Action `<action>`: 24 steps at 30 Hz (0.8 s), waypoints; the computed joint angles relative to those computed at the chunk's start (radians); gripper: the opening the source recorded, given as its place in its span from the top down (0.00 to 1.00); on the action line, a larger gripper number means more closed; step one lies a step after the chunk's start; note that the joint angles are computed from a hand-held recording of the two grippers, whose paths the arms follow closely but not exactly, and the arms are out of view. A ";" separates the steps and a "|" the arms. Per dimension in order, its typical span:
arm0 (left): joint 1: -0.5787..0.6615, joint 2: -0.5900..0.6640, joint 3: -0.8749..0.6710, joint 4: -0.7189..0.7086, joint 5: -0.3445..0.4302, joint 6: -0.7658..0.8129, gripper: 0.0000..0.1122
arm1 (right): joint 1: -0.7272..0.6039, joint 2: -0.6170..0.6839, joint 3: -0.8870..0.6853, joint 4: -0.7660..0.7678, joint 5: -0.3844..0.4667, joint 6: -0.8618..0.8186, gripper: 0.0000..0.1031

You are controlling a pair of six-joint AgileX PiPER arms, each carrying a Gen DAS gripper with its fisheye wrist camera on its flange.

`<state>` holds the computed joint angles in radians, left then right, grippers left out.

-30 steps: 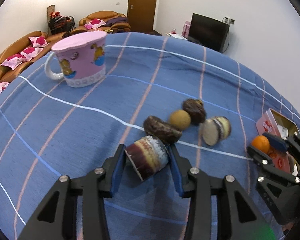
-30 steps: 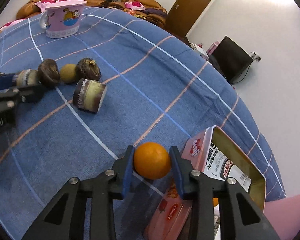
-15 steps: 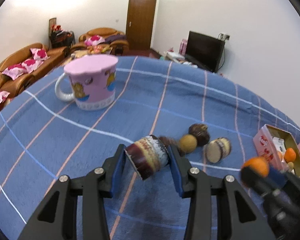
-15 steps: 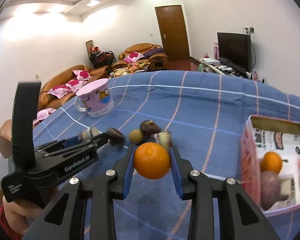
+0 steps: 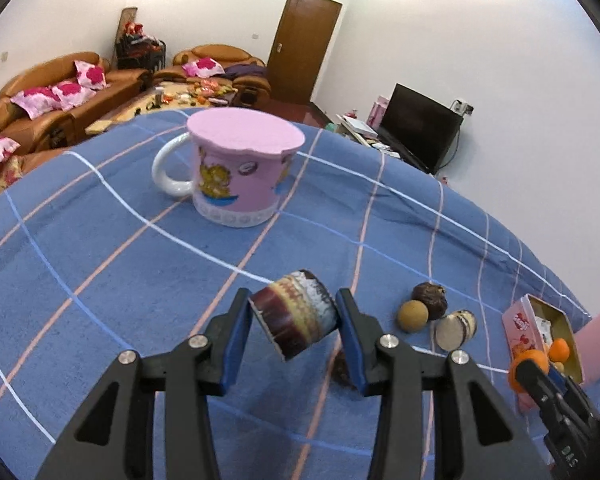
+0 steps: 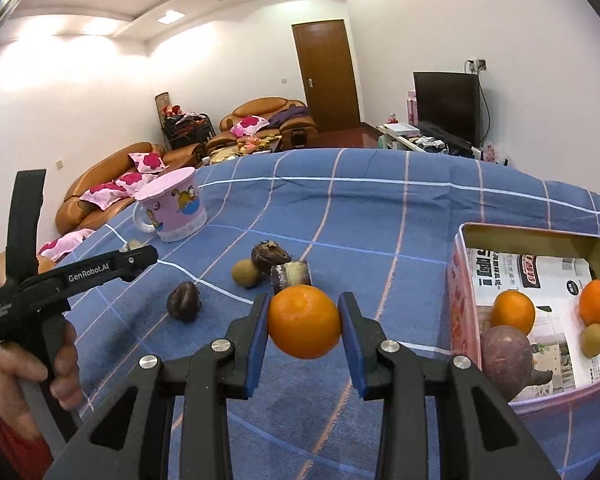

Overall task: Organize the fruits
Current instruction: 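Grasp the orange beside the tin box with the right tool while the left tool lifts the cake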

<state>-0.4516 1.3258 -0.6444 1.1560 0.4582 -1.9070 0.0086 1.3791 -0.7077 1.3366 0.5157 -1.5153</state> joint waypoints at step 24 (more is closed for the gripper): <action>-0.025 -0.010 0.024 -0.087 -0.196 0.211 0.57 | -0.005 0.006 -0.009 -0.017 0.019 0.017 0.65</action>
<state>-0.4767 1.3155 -0.6205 1.0692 0.2625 -1.6962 0.0038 1.3850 -0.7168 1.3194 0.5344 -1.4988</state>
